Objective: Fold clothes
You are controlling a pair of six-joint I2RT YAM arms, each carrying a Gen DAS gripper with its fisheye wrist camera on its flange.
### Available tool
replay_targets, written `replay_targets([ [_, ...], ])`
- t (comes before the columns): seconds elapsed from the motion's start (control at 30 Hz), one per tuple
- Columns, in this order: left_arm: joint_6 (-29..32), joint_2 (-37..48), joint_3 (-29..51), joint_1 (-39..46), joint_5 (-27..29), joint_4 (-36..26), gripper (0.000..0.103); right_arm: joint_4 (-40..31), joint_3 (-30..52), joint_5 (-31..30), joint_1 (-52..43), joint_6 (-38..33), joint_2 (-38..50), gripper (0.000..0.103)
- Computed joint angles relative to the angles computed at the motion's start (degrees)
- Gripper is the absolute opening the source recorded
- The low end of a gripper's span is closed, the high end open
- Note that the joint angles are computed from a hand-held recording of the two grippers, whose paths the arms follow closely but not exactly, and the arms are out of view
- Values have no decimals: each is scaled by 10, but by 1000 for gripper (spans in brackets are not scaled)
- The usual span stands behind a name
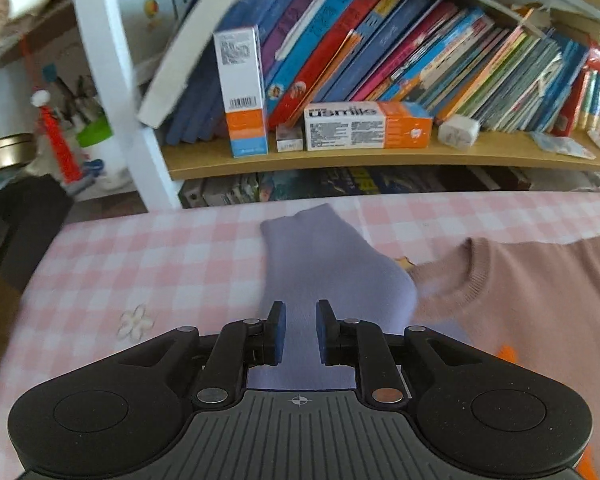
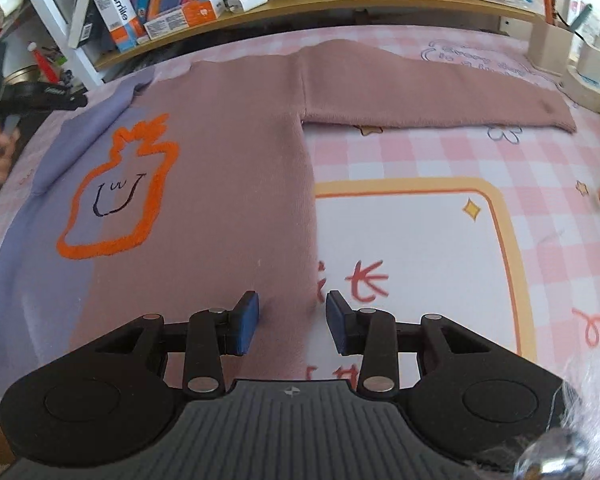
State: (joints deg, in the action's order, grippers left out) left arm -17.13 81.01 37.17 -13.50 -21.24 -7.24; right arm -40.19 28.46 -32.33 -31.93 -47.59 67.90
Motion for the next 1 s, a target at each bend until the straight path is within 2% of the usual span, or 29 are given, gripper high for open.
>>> replay_targets([
  [0.07, 7, 35, 16, 35, 38, 19, 18, 3, -16, 10, 11, 20, -28, 35],
  [0.13, 12, 72, 35, 66, 73, 33, 24, 8, -30, 20, 21, 42, -53, 36],
  [0.2, 13, 109, 57, 95, 108, 41, 47, 11, -39, 29, 30, 65, -72, 36],
  [0.37, 7, 142, 70, 127, 158, 55, 48, 16, -51, 48, 45, 124, -100, 36],
  [0.43, 3, 141, 69, 134, 177, 55, 42, 21, -55, 56, 57, 144, -111, 37],
  [0.47, 1, 139, 69, 138, 188, 54, 33, 23, -57, 60, 63, 154, -116, 38],
  [0.5, -1, 138, 69, 141, 199, 52, 15, 27, -59, 64, 70, 161, -120, 39],
  [0.53, -3, 136, 69, 145, 210, 51, 9, 30, -61, 68, 77, 168, -123, 40],
  [0.6, -8, 120, 64, 144, 214, 46, 8, 38, -66, 75, 92, 182, -129, 40],
  [0.67, -22, 48, 25, 139, 211, 63, 8, 42, -64, 81, 100, 184, -127, 40],
  [0.77, -51, -125, -51, 145, 196, 62, 8, 41, -63, 79, 97, 176, -124, 40],
  [0.87, -63, -304, -101, 177, 150, -17, 8, 40, -64, 77, 95, 167, -124, 40],
  [0.97, -45, -441, -140, 264, 129, -119, 8, 41, -65, 76, 94, 159, -124, 40],
  [1.0, -30, -468, -149, 306, 138, -148, 9, 40, -65, 75, 94, 156, -123, 40],
])
